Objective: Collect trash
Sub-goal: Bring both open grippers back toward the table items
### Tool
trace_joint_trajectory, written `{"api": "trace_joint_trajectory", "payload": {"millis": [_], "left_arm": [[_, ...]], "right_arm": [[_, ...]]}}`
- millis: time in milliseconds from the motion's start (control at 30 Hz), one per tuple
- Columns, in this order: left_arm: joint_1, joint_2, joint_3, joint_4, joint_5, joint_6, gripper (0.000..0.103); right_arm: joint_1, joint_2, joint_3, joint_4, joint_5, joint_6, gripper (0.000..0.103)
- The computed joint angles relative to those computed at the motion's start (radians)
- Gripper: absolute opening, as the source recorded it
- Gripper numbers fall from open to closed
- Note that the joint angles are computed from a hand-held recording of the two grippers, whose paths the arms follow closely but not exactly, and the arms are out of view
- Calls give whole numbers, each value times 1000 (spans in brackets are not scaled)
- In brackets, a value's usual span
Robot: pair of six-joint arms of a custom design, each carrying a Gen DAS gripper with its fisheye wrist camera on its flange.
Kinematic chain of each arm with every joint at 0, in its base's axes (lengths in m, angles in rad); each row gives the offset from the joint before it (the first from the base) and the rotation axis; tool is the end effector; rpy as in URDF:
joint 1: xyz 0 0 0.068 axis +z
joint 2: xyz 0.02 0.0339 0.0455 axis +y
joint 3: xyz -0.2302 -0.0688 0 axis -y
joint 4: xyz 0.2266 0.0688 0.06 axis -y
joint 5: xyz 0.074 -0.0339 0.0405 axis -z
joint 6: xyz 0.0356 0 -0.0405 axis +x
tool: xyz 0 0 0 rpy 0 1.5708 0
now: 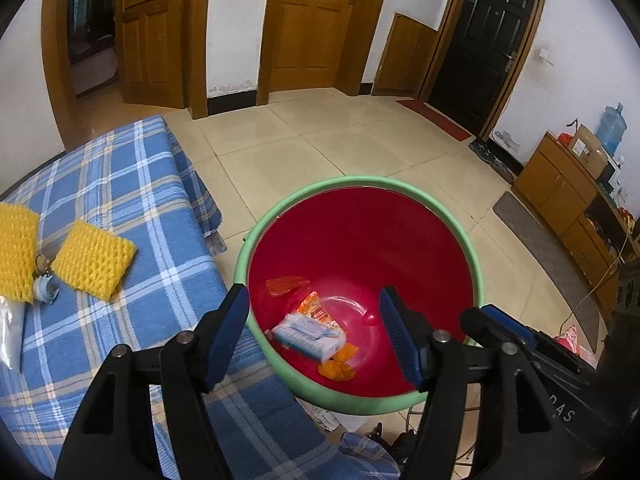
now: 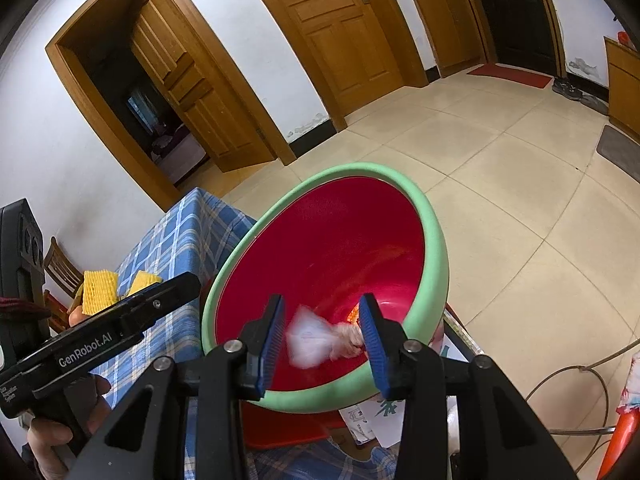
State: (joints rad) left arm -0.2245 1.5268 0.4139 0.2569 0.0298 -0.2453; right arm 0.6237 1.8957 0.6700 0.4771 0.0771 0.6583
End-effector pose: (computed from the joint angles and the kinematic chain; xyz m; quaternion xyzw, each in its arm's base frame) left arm 0.2295 -0.0535 0.0840 -0.0045 0.9367 -0.0950 0.3369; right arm 0.2507 0.1770 0.0642 0.0312 0.9156 0.2105 0.3412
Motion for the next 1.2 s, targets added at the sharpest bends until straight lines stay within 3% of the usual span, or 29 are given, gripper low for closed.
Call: {"api": "trace_joint_trajectory", "payload": {"millis": [600,933,1200], "left_arm": [[218,-325,-154,-141,64,79,67],[528,-475,-203,-254,180,247,67],[802,-426,-176,-265,295,395,67]], "right_arm": [[96,-42,19,-32,43,11,51],[180,-3,131,-101,61,0,57],[230,72,271,-164,45,-14,58]]}}
